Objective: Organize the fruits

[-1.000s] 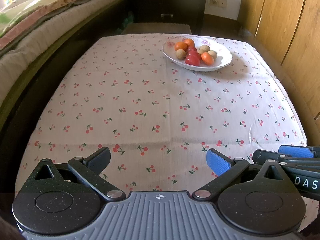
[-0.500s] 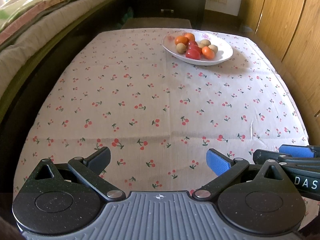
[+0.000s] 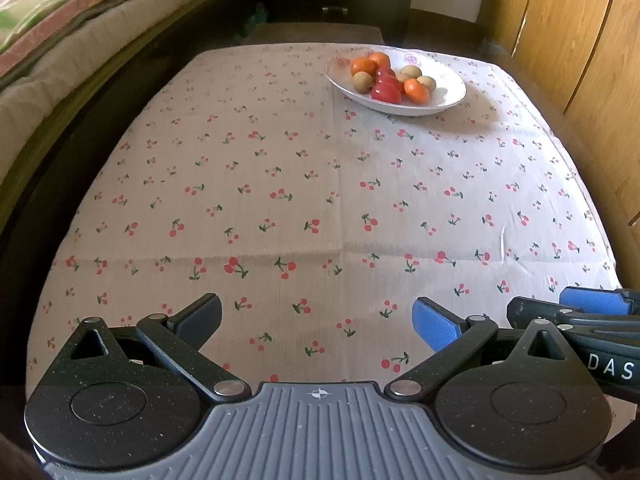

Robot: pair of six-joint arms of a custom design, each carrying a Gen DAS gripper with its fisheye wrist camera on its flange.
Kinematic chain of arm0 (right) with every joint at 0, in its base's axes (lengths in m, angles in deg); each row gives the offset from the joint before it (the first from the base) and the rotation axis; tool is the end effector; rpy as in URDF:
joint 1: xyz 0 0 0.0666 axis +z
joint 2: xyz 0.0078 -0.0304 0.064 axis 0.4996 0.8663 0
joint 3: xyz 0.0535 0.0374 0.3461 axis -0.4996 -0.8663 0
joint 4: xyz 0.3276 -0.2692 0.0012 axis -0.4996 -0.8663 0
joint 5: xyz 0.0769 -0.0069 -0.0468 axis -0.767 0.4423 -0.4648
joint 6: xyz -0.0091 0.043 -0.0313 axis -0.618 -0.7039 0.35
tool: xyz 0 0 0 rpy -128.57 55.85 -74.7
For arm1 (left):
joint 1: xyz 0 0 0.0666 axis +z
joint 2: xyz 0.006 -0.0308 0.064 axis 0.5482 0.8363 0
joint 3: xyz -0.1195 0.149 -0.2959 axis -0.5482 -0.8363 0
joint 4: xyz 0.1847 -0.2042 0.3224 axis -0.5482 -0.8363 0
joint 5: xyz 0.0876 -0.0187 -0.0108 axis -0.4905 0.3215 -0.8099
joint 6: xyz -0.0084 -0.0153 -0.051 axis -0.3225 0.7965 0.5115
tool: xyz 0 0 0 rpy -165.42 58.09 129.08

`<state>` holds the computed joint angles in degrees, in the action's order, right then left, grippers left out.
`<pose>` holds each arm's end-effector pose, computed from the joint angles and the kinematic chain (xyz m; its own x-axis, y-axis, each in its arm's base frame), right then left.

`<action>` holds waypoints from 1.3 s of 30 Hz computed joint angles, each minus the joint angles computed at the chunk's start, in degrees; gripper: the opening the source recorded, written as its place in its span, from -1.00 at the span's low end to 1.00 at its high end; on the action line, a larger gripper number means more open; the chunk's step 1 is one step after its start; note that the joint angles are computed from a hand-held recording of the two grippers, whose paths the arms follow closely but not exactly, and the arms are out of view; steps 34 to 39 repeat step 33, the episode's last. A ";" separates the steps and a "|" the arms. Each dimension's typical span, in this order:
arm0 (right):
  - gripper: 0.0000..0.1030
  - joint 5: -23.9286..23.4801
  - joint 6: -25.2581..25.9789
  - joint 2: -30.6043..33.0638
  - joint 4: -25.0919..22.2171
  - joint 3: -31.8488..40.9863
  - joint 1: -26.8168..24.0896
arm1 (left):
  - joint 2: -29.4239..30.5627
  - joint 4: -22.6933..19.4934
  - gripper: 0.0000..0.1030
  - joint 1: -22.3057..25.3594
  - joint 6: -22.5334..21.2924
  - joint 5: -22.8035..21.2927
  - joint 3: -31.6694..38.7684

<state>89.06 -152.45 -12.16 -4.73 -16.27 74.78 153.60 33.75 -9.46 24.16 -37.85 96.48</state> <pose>0.3132 0.2915 0.3447 -0.8002 0.3794 -0.4645 0.3595 0.9233 0.1349 0.3883 -0.3518 0.3337 -0.7583 0.3844 -0.5265 0.4496 0.8932 0.0046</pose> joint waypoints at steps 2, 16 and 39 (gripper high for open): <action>-0.02 -0.19 -0.01 -0.07 0.07 -0.05 0.11 | 0.07 -0.31 0.99 -0.11 -0.19 -0.26 0.08; -0.02 -0.86 -0.12 0.14 -0.34 0.07 0.25 | 0.12 -1.27 0.98 -0.29 -0.53 -0.72 0.27; -0.02 -0.85 -0.22 0.18 0.09 0.00 0.28 | -0.06 -0.52 0.99 -0.48 -1.16 -1.70 0.08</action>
